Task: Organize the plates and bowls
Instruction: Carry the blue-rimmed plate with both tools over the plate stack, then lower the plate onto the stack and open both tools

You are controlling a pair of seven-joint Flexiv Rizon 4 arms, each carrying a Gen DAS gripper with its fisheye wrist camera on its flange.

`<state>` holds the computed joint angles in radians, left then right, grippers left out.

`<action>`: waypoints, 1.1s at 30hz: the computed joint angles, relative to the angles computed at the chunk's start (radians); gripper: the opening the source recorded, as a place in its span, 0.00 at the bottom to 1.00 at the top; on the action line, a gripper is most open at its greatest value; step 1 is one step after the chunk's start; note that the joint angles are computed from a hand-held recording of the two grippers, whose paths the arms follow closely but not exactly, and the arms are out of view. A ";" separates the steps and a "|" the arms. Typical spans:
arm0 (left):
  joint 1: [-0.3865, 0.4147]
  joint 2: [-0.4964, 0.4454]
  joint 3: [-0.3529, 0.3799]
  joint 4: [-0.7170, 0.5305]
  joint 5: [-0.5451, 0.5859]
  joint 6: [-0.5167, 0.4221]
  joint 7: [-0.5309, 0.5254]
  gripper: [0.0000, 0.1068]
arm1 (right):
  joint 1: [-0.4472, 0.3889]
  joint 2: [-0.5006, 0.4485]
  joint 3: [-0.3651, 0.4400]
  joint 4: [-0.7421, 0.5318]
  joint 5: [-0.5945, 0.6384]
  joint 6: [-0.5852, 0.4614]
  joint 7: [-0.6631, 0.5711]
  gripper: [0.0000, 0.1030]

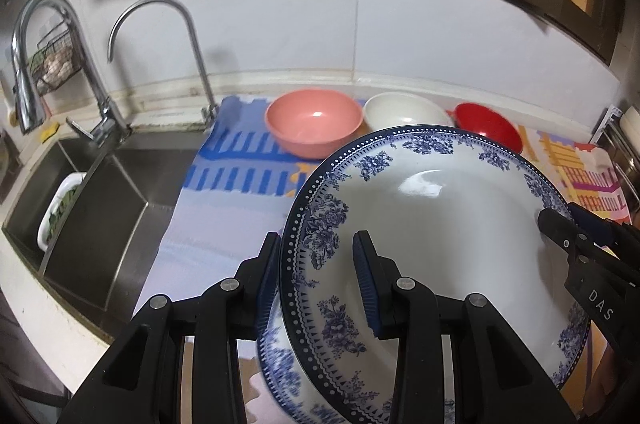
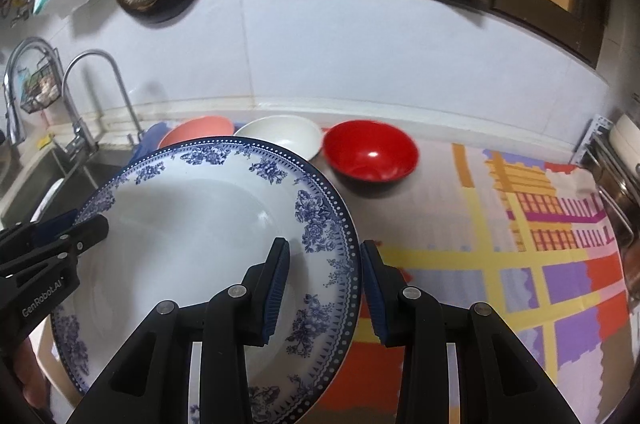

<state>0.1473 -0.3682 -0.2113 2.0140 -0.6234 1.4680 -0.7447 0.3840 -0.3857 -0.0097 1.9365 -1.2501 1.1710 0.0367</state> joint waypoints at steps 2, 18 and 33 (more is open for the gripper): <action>-0.005 -0.001 0.018 0.001 0.013 -0.012 -0.011 0.34 | 0.005 -0.015 0.011 -0.010 0.031 -0.003 -0.027 0.36; -0.043 -0.058 0.144 -0.040 0.184 -0.131 -0.148 0.34 | 0.076 -0.100 0.006 -0.045 0.299 -0.007 -0.214 0.36; -0.047 -0.090 0.171 -0.063 0.265 -0.188 -0.205 0.35 | 0.108 -0.132 -0.001 -0.053 0.444 -0.019 -0.332 0.36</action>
